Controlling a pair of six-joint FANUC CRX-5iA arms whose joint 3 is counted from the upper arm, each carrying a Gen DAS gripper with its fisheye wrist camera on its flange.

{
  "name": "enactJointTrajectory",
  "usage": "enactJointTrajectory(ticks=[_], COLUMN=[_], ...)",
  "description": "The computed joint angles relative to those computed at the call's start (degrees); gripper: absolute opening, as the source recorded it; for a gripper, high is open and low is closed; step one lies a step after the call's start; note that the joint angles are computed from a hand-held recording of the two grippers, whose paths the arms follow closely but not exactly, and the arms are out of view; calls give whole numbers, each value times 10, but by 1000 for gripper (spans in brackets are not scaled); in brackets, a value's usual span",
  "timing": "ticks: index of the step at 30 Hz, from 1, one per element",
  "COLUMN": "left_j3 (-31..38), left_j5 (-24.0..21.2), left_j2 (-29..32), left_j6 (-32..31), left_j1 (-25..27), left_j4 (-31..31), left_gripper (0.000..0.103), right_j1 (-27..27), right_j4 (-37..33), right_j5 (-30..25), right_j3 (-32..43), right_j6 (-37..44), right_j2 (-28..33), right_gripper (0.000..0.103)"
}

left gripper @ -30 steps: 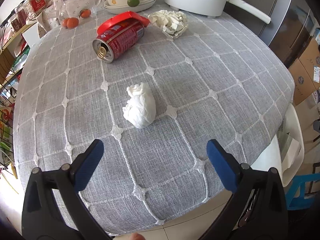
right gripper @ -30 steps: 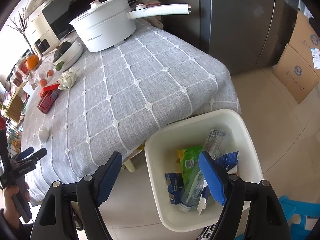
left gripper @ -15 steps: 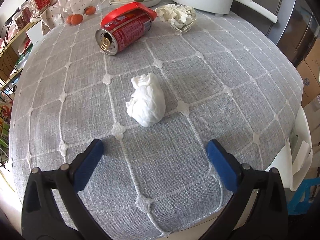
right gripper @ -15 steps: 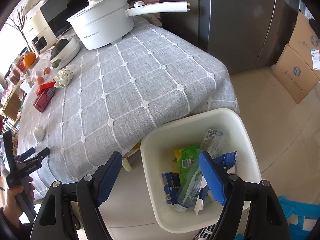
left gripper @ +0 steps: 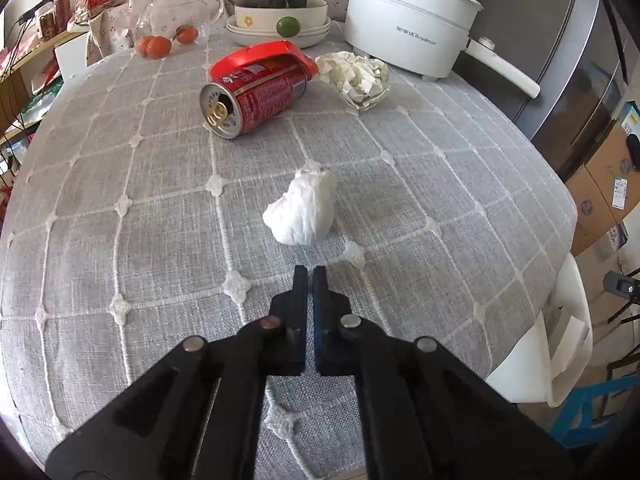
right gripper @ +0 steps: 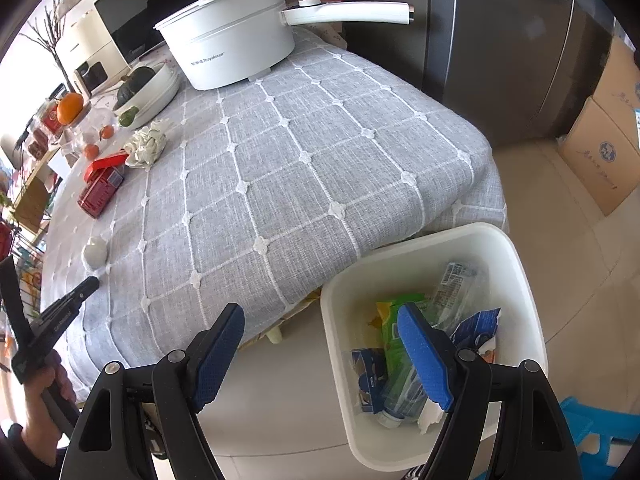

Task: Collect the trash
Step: 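Lower the left tool onto the white tissue ball and close on it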

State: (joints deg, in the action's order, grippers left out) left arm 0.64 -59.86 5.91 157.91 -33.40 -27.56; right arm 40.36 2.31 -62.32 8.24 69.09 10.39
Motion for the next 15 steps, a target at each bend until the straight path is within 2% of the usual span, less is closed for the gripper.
enactJointTrajectory(ticks=[8,13,15], left_j3=[-21,-56,-73], left_j5=[24,34,46], left_j2=[-54,-97,-112], left_j6=[-18,-24,-47], left_j1=[2,13,26], left_j4=[-15,-10,12], left_gripper=[1,1,1], right_j1=[15,31,40], right_j4=[0,-4,-5], right_j5=[6,8,9], right_j3=[20,42,52], right_j6=[-14,-17,-16], right_j2=[18,36,44], right_gripper=[81,81,81])
